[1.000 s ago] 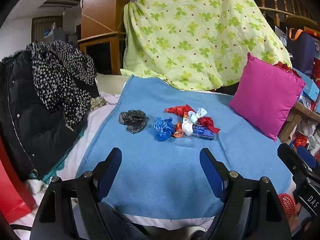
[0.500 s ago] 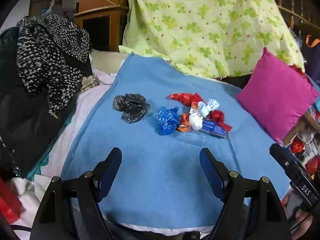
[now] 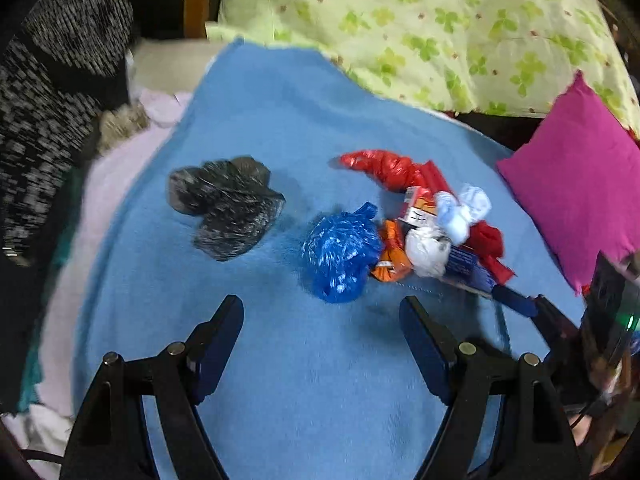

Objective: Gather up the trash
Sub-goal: 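Grasp the blue plastic bag with the left tool while the right tool grasps the clear tray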

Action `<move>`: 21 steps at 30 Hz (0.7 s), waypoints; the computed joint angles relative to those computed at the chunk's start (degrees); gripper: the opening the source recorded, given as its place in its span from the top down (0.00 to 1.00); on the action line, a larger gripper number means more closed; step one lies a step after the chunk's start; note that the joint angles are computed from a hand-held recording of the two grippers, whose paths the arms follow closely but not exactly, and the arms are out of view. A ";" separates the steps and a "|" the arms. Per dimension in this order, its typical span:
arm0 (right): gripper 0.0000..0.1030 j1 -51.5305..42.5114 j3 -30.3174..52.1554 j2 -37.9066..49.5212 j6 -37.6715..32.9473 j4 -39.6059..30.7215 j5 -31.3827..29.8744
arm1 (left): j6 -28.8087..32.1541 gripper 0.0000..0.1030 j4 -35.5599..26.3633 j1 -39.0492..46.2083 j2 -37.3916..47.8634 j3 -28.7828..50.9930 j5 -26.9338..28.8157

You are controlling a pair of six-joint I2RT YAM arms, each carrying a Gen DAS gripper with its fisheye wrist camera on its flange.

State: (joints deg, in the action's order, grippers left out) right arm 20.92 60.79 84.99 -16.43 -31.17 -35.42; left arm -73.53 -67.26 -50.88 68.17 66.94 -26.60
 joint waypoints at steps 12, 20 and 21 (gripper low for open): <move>0.00 1.69 6.94 12.39 -9.84 -1.58 -8.40 | 16.04 0.22 22.37 20.48 4.28 -11.13 19.00; 0.46 10.15 -2.74 5.54 -11.17 7.20 10.27 | 16.27 0.77 23.92 20.26 3.49 -12.45 19.17; 0.46 9.75 -3.01 5.16 -11.05 7.17 9.83 | 16.17 0.90 23.67 20.30 2.61 -12.65 19.07</move>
